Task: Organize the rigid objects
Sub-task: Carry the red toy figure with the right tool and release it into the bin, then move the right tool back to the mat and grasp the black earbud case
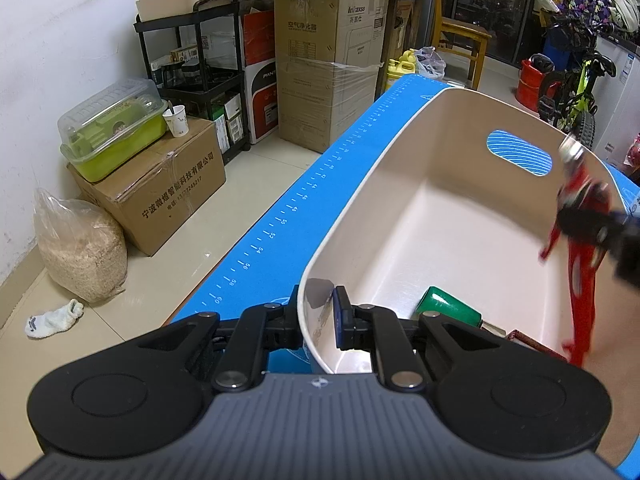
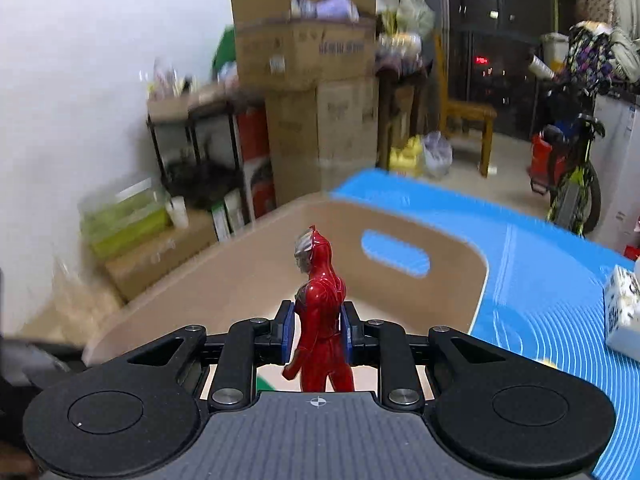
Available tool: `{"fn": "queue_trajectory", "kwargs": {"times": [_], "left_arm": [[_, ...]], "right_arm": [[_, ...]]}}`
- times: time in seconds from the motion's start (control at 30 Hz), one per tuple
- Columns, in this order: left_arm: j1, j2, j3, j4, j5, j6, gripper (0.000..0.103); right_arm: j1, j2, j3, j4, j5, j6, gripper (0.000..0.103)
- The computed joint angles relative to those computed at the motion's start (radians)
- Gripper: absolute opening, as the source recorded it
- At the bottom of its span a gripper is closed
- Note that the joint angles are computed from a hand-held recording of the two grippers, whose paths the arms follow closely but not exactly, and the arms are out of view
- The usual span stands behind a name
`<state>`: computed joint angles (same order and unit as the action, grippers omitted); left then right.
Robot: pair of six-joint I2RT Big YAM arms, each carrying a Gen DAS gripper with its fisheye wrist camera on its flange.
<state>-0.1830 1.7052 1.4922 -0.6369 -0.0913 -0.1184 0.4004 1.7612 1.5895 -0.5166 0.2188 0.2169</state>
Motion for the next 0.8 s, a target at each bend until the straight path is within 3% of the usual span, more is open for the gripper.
{"fn": "queue_trajectory", "kwargs": {"times": [0.13, 0.27, 0.47, 0.6, 0.8], "left_arm": [[-0.001, 0.001, 0.0, 0.0, 0.0, 0.0, 0.016], [-0.002, 0.0, 0.0, 0.0, -0.001, 0.008, 0.016], [-0.003, 0.002, 0.004, -0.005, -0.002, 0.023, 0.016], [0.002, 0.005, 0.01, -0.014, 0.006, 0.024, 0.016], [-0.002, 0.005, 0.013, -0.018, -0.004, 0.029, 0.016]], "right_arm": [[-0.006, 0.009, 0.014, -0.061, -0.022, 0.029, 0.034], [-0.02, -0.024, -0.018, -0.037, -0.045, 0.022, 0.055], [-0.048, -0.099, -0.071, 0.007, -0.033, -0.001, 0.069], [-0.081, -0.152, -0.126, 0.005, 0.004, 0.017, 0.074], [-0.14, -0.185, -0.203, -0.049, 0.054, 0.111, 0.077]]}}
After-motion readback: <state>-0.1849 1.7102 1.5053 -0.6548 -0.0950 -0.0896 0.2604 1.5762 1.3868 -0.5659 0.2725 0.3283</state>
